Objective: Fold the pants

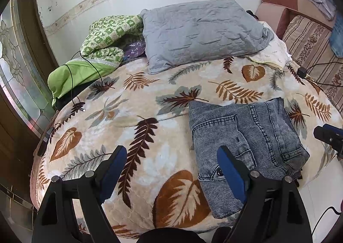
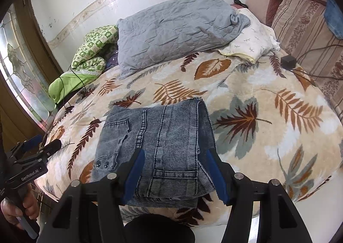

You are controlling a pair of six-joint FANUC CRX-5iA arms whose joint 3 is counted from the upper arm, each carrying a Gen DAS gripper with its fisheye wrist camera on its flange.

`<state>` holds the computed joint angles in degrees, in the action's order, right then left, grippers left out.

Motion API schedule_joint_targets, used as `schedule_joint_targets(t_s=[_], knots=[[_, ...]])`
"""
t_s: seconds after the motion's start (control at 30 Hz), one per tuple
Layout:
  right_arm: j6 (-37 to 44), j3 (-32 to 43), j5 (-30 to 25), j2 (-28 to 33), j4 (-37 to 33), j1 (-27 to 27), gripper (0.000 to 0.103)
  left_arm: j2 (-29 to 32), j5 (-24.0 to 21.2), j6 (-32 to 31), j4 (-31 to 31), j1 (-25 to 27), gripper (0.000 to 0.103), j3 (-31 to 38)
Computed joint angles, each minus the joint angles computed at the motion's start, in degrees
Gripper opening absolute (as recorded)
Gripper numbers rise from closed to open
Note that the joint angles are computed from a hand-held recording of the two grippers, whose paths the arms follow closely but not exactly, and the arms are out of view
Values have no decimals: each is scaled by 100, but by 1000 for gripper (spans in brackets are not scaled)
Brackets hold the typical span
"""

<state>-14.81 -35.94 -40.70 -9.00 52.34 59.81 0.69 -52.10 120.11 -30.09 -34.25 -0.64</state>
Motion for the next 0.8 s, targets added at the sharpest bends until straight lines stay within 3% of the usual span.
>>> schedule_joint_targets(t_s=[0.8], knots=[[37,-103,286,67,-225,-230,63,340,-120,-107,78,18,86,199]])
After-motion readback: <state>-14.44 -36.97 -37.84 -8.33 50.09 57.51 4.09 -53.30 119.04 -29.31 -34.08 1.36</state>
